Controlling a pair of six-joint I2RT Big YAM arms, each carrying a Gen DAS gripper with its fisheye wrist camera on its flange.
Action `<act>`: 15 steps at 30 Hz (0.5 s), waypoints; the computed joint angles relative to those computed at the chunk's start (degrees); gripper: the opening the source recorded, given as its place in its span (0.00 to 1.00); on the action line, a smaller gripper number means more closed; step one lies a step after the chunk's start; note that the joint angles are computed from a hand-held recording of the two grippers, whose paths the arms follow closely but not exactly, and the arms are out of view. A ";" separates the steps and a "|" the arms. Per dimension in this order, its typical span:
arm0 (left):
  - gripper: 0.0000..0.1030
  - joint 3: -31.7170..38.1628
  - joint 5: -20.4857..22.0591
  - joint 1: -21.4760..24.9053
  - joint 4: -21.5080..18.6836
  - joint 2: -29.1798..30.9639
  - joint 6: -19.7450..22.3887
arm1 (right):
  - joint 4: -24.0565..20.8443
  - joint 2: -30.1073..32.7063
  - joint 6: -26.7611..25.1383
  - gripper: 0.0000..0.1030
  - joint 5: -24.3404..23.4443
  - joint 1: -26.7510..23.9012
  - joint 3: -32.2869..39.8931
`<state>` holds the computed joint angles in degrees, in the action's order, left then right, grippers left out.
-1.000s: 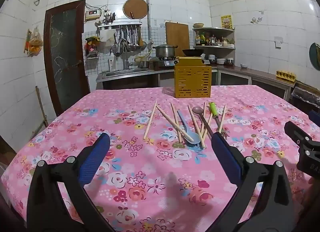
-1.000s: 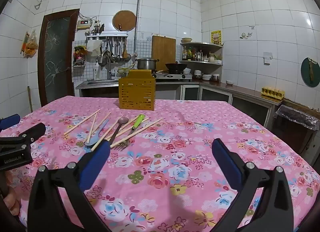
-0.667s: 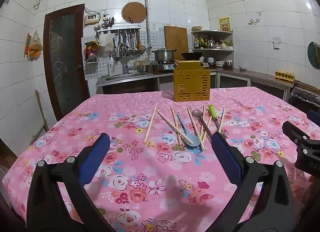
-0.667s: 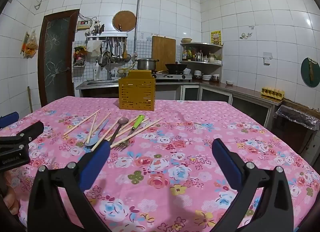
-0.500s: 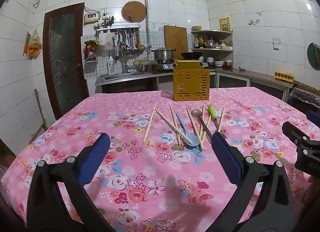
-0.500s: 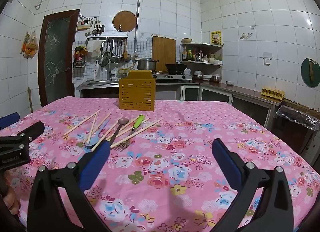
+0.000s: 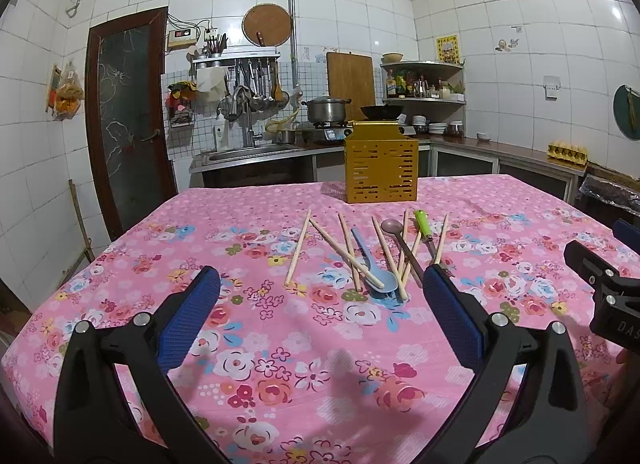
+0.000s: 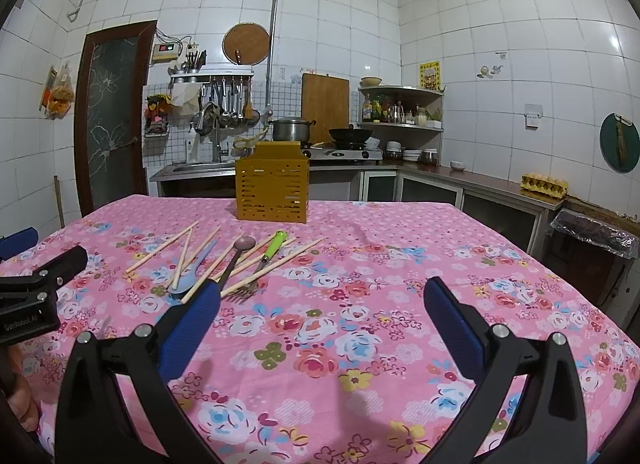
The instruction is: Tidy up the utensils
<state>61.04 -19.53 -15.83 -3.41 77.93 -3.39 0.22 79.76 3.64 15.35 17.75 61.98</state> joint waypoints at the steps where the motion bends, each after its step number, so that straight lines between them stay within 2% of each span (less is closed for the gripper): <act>1: 0.95 0.02 0.04 0.02 0.05 0.02 0.04 | 0.07 0.11 -0.02 0.96 -0.01 -0.04 0.09; 15: 0.95 -0.37 -0.09 -0.39 1.29 0.06 0.20 | 1.09 -0.14 -0.18 0.96 0.36 0.13 -0.47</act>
